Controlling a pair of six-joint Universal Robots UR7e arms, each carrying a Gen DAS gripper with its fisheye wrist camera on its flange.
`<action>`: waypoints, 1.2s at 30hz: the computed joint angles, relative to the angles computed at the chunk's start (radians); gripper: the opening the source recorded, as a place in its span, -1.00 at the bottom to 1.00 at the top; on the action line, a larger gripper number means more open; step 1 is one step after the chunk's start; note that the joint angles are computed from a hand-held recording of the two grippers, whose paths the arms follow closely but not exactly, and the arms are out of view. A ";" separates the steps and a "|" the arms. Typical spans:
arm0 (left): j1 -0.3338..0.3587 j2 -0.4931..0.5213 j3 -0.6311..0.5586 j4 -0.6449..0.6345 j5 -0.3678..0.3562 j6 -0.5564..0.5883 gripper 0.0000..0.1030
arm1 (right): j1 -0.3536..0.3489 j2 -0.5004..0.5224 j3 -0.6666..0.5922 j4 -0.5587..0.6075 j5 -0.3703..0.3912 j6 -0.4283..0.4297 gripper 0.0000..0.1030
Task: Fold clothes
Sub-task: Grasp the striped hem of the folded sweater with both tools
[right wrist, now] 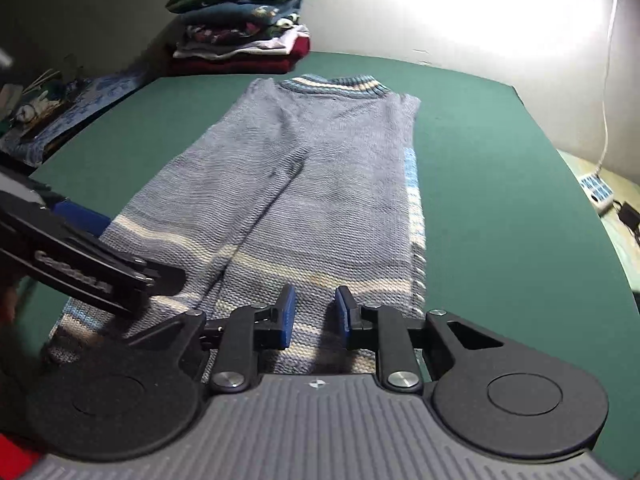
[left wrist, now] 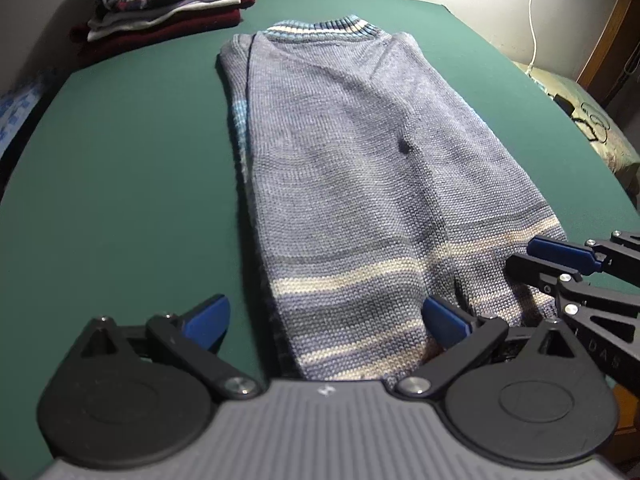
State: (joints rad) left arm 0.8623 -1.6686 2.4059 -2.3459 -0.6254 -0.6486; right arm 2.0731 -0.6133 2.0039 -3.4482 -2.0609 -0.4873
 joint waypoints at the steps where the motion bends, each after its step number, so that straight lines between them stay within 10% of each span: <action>1: -0.011 -0.019 0.011 0.010 0.006 -0.005 0.98 | 0.000 -0.002 0.003 -0.001 -0.001 0.002 -0.59; 8: -0.111 -0.132 0.093 0.158 0.038 -0.036 0.98 | -0.008 -0.032 0.045 -0.043 0.109 0.002 -0.60; 14: -0.145 -0.195 0.103 0.226 0.006 -0.030 0.97 | -0.019 -0.108 0.052 0.220 0.268 -0.002 -0.60; 20: -0.166 -0.267 0.108 0.236 -0.077 -0.004 0.41 | -0.007 -0.120 0.063 0.281 0.287 -0.019 -0.60; 27: -0.145 -0.231 0.103 0.147 -0.125 0.041 0.29 | -0.006 -0.123 0.070 0.310 0.290 -0.001 -0.76; 36: -0.162 -0.254 0.117 0.134 -0.108 0.051 -0.73 | -0.006 -0.130 0.086 0.285 0.298 -0.003 -0.93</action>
